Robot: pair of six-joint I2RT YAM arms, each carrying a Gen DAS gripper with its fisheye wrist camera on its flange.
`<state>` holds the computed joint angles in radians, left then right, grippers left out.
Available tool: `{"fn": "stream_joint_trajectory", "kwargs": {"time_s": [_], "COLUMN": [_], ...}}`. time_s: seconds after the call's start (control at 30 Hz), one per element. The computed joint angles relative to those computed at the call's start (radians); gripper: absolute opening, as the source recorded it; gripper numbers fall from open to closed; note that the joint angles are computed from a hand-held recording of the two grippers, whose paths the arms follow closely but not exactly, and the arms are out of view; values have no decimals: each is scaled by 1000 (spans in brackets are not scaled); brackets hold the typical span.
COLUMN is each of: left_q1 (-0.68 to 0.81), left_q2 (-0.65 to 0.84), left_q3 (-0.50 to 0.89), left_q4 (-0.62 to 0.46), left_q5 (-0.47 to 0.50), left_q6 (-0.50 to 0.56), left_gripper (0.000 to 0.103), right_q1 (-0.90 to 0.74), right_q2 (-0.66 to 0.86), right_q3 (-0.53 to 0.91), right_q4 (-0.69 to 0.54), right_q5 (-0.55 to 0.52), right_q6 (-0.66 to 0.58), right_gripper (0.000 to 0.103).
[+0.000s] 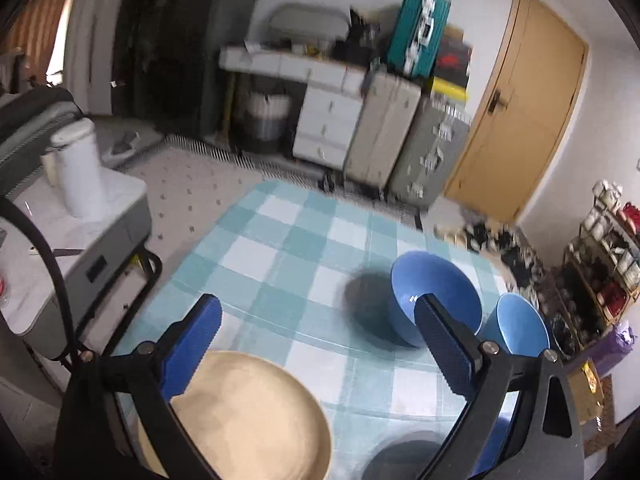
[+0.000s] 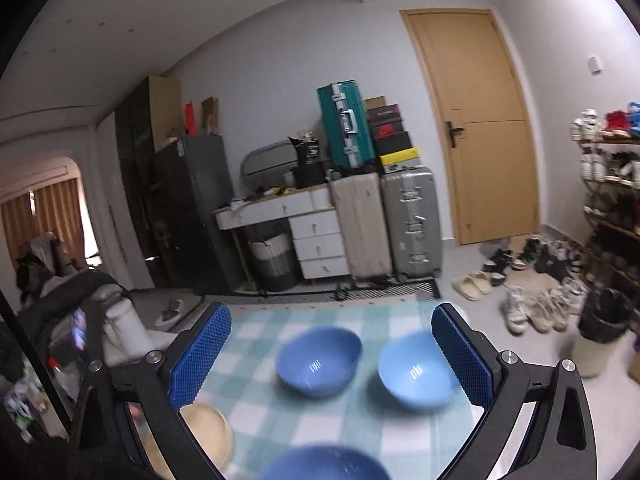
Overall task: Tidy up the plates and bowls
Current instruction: 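Move both tools to the rim of a second blue bowl, then close the right tool on the second bowl rim while the left tool closes too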
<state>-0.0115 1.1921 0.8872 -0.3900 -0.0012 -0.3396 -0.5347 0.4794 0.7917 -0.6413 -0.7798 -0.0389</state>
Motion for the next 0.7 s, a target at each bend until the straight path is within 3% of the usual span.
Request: {"fn": "stream_joint_trajectory", "kwargs": {"time_s": [0.13, 0.3, 0.4, 0.47, 0.7], "left_q1": [-52, -107, -133, -136, -132], "left_q2": [233, 513, 633, 694, 868], "left_q3": [203, 462, 560, 612, 766], "left_q4": [-75, -209, -247, -261, -330], "left_q5": [-18, -38, -75, -44, 17], "left_q6": [28, 87, 76, 79, 76], "left_gripper": [98, 98, 98, 98, 98], "right_q1": [258, 434, 561, 605, 653], "right_q2": [312, 724, 965, 1145, 1482], "right_q3": [153, 396, 562, 692, 946], "right_q4": [126, 94, 1, -76, -192], "right_q5": [140, 298, 555, 690, 734], "right_q6": [64, 34, -98, -181, -252], "right_gripper": [102, 102, 102, 102, 102]}}
